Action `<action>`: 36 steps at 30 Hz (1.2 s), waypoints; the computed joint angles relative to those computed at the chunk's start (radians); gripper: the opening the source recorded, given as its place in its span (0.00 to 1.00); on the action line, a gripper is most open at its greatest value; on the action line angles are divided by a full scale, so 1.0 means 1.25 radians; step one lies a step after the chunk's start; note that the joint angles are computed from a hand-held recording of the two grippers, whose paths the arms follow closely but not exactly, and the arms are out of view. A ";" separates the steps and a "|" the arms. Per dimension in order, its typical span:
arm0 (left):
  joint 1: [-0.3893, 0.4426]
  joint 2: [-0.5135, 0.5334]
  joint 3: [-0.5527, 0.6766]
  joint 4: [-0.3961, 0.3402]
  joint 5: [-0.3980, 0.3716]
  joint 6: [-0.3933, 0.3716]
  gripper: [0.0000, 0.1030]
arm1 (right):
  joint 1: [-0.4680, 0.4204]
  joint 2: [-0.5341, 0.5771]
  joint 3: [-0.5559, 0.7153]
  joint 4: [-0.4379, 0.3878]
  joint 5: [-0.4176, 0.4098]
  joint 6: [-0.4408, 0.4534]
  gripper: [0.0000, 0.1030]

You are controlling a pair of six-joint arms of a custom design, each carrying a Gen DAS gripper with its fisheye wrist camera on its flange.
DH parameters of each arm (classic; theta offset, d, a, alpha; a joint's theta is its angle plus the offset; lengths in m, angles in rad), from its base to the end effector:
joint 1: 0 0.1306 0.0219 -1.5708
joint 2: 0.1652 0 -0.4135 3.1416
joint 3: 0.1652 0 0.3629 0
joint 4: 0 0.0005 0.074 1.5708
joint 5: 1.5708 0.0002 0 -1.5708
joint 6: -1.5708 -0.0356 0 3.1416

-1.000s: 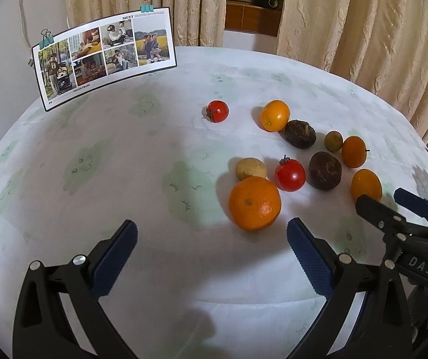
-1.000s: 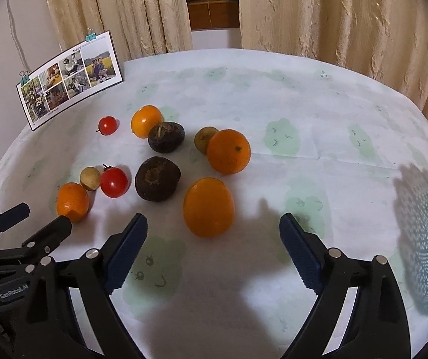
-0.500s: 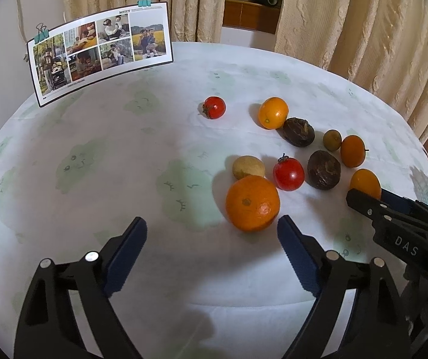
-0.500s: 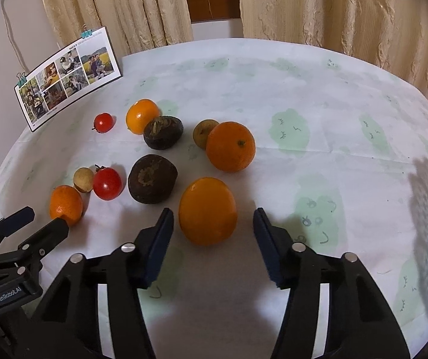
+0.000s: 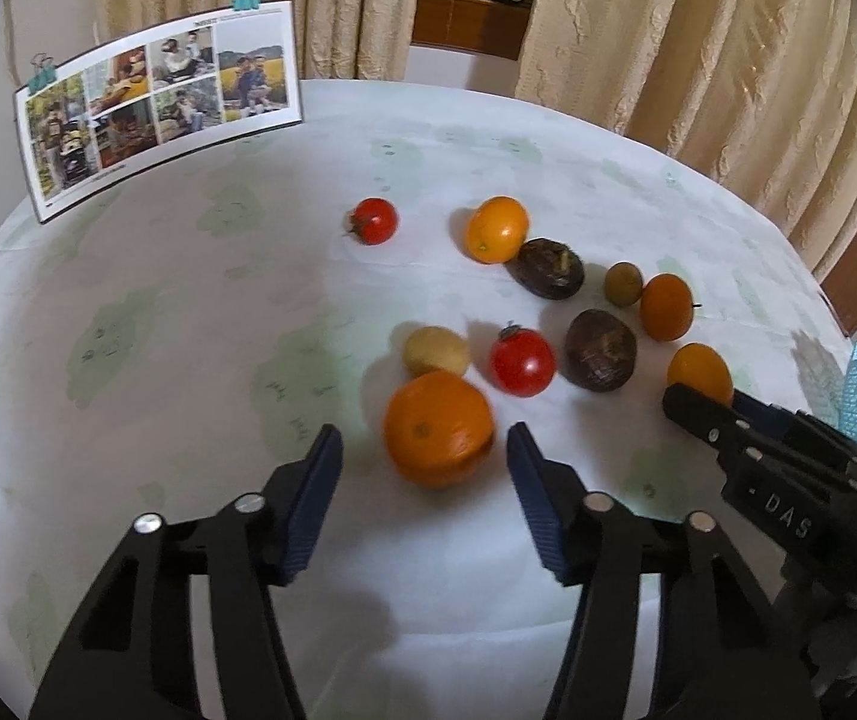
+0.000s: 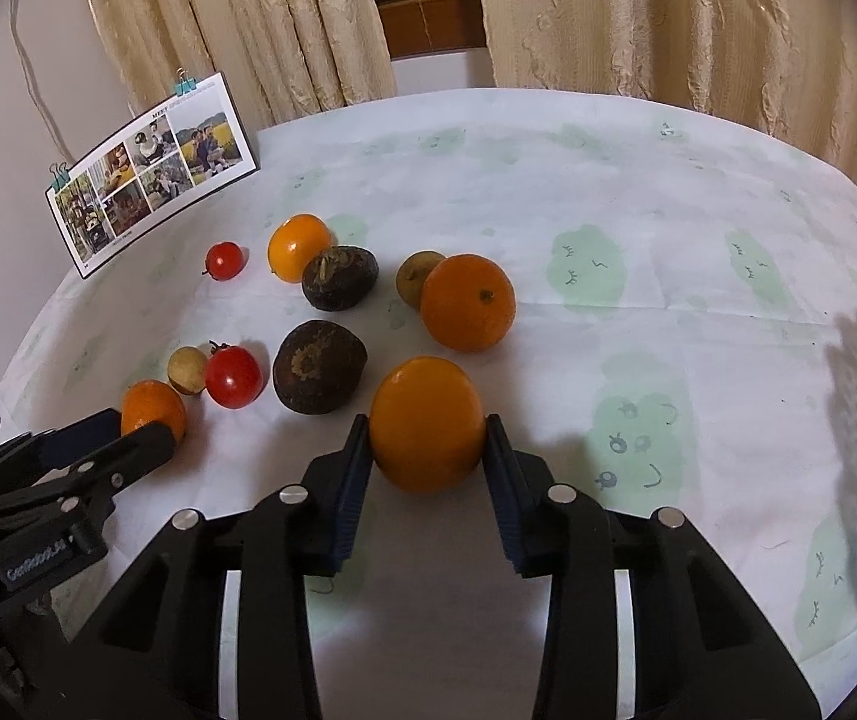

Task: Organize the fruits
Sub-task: 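Close the left tool on the large orange while the right tool grasps the oval orange, then carry both held oranges over to the light-blue basket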

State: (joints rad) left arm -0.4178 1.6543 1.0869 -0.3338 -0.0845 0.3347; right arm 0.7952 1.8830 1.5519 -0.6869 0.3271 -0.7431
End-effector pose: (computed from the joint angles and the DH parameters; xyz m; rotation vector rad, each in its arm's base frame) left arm 0.4557 -0.1996 0.2504 0.0666 2.4796 -0.2195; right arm 0.4366 0.4282 0.2881 0.0522 2.5188 0.1981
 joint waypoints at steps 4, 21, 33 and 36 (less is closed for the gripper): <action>0.004 0.024 0.022 -0.012 0.023 -0.001 0.41 | 0.000 -0.003 -0.005 0.008 -0.003 0.001 0.37; 0.000 0.022 0.009 0.016 0.012 0.001 0.38 | 0.001 -0.007 -0.012 0.018 -0.002 0.002 0.37; 0.002 0.019 0.007 0.022 0.015 0.002 0.38 | 0.000 -0.009 -0.015 0.021 -0.004 0.004 0.37; 0.001 0.018 0.007 0.024 0.013 0.001 0.38 | 0.000 -0.009 -0.015 0.022 -0.003 0.003 0.37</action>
State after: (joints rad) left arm -0.4164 1.6770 1.0952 -0.3035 -0.0681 0.3360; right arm 0.7959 1.8722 1.5329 -0.6597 0.3228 -0.7396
